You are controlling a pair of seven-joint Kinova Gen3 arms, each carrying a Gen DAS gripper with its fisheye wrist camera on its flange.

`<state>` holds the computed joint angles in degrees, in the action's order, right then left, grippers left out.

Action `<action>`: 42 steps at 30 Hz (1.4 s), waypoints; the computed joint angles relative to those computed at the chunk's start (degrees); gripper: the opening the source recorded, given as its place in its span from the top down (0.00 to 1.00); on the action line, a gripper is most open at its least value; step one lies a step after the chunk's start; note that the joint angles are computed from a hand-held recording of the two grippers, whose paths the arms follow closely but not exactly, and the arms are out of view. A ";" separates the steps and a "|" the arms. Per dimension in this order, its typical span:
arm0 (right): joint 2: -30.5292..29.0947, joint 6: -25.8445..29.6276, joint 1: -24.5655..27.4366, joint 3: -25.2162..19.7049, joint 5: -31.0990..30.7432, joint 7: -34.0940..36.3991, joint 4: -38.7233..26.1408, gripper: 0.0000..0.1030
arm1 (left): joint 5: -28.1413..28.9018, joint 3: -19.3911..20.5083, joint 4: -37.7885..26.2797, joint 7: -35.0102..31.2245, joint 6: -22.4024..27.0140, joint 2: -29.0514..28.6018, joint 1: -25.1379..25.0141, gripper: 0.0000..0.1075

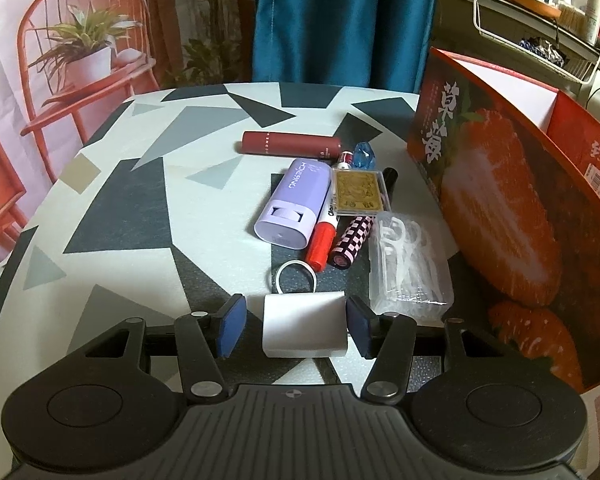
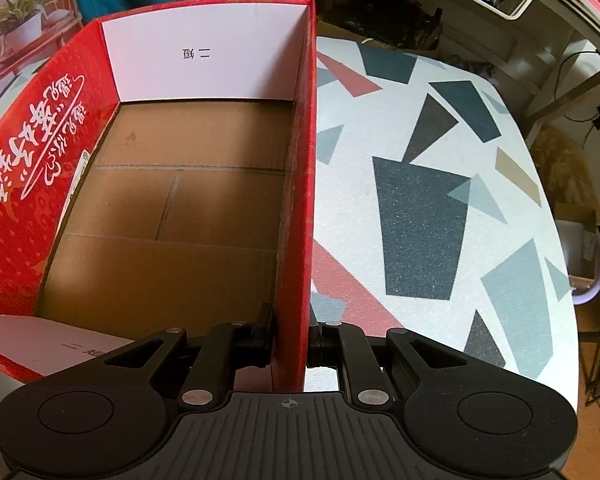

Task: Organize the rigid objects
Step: 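Lift the white charger with the left tool and carry it toward the red box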

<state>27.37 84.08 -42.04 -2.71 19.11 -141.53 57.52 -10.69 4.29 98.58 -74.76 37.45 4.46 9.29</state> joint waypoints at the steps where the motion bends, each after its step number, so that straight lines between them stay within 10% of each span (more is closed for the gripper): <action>1: 0.19 0.12 0.05 -0.01 -0.02 0.14 -0.14 0.87 | -0.05 -0.01 0.08 0.09 -0.09 -0.08 0.00 0.46; 42: 0.93 1.16 -0.12 0.26 -0.03 1.42 -1.38 0.87 | 1.24 0.02 0.42 -2.57 1.08 -0.56 -0.51 0.55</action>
